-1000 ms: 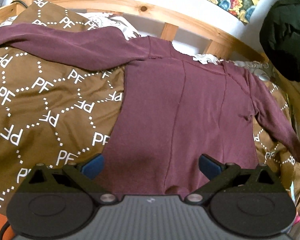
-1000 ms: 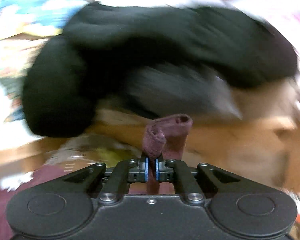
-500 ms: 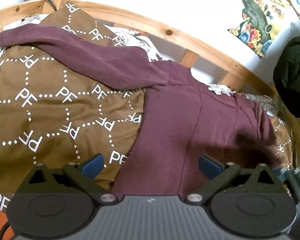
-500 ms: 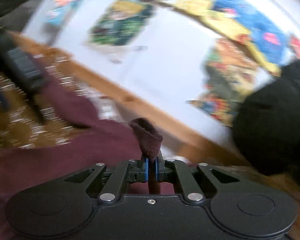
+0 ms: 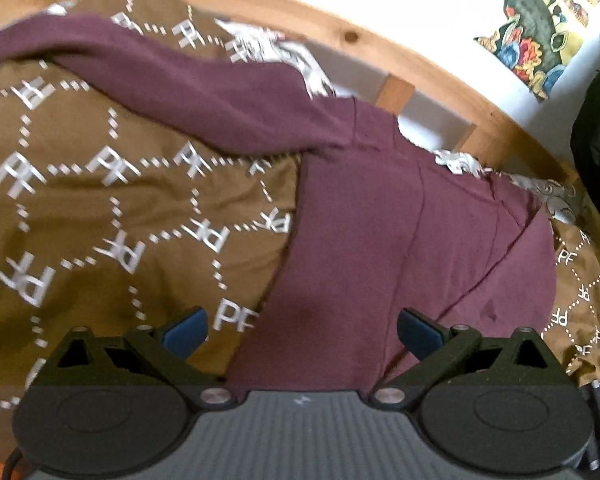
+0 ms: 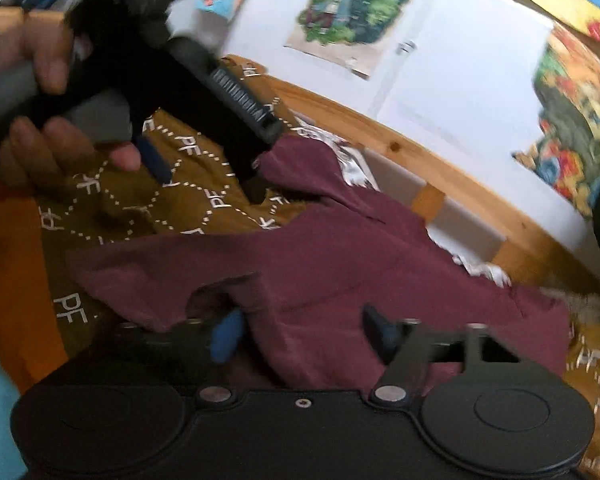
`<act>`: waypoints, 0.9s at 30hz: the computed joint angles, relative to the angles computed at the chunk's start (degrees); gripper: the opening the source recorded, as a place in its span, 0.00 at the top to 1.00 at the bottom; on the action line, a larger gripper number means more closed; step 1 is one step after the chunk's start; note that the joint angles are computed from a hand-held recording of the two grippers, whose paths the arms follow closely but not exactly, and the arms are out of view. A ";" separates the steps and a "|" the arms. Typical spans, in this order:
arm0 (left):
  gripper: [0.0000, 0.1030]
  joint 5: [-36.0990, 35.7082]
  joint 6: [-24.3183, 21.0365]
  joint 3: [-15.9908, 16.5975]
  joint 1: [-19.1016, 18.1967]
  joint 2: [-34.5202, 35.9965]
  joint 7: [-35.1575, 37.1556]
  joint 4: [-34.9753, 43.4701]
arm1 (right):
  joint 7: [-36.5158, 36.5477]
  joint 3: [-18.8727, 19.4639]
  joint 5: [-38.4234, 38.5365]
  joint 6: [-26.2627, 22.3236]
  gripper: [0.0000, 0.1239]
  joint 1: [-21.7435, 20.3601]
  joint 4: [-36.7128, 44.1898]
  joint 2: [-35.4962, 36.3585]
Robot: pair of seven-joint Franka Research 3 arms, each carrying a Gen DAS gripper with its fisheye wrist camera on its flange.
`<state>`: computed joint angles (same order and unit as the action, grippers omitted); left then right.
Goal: Fold small clothes
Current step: 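Grasp the sleeve cuff with the right gripper and lay it across the shirt body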
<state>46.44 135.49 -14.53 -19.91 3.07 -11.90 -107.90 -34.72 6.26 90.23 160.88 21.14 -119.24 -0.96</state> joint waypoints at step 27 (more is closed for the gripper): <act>0.01 -9.80 -10.22 1.73 -7.84 14.87 35.10 16.26 | 74.50 -5.88 -37.23 7.59 0.76 -8.77 31.08 27.39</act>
<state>36.64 125.28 -12.80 -27.75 17.95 23.19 -91.64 39.78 0.38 53.00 168.47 12.37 -88.16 26.43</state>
